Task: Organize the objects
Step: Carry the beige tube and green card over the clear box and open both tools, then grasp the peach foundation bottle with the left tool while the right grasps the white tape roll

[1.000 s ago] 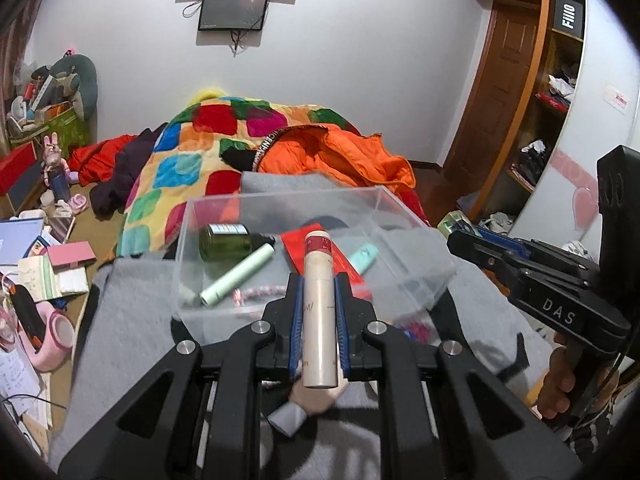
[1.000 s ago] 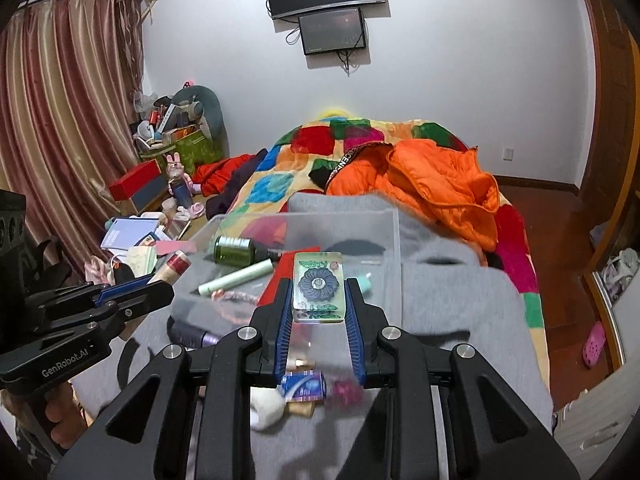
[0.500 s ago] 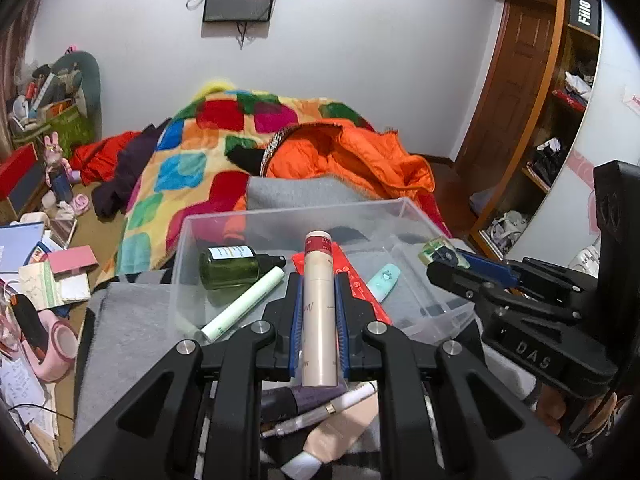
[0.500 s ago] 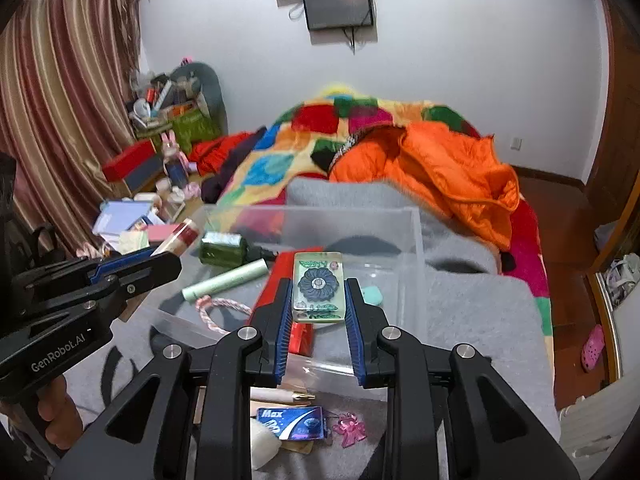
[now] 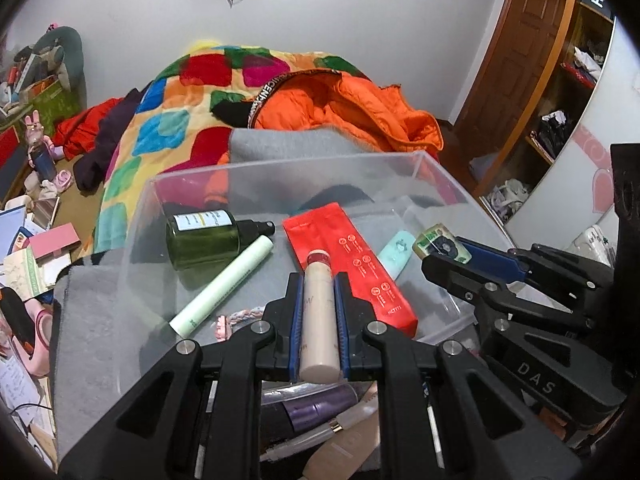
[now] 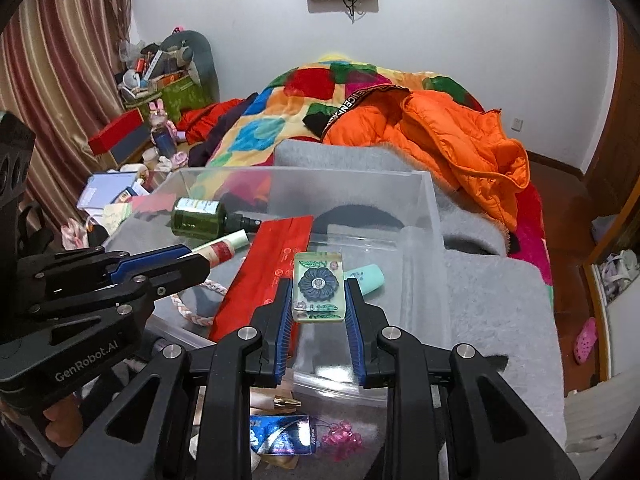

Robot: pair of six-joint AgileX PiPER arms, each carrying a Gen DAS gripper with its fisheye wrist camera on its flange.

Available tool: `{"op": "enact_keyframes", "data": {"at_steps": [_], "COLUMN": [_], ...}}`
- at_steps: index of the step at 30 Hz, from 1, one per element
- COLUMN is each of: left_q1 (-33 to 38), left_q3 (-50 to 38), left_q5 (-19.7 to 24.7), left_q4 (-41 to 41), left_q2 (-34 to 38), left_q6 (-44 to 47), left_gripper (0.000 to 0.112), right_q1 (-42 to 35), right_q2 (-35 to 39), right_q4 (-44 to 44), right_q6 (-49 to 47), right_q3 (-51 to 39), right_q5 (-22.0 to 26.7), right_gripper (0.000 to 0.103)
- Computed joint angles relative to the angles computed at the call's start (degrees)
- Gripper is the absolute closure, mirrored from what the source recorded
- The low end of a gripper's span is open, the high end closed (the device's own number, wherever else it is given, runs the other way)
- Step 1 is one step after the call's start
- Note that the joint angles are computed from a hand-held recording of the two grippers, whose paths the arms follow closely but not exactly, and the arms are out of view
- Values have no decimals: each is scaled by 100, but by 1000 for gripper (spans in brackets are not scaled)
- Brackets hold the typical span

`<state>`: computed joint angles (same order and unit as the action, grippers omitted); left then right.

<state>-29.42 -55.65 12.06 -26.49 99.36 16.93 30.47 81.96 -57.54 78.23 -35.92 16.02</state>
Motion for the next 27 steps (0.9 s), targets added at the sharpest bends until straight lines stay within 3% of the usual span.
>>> {"op": "enact_keyframes", "data": {"at_steps": [6, 11, 14, 17, 19, 27], "left_q1": [6, -64, -67, -79, -124, -80], "left_q3": [99, 245, 358, 550, 710, 1450], "left_q5": [59, 17, 4, -77, -155, -239], "left_q4": [-182, 354, 260, 305, 773, 619], "left_q2": [-120, -356, -533, -762, -950, -1688], "left_q6": [211, -302, -215, -267, -741, -607], "left_gripper": [98, 97, 94, 84, 80, 78], "right_q1": [91, 100, 243, 476, 641, 1363], "right_q2": [-15, -187, -418, -723, -958, -1594], "right_q4": [191, 498, 390, 137, 30, -134], "right_q6": [-175, -468, -335, -36, 114, 685], "right_q3": [-28, 25, 104, 236, 353, 851], "right_q5": [90, 89, 231, 436, 568, 1019], "right_gripper": [81, 80, 77, 70, 65, 63]}}
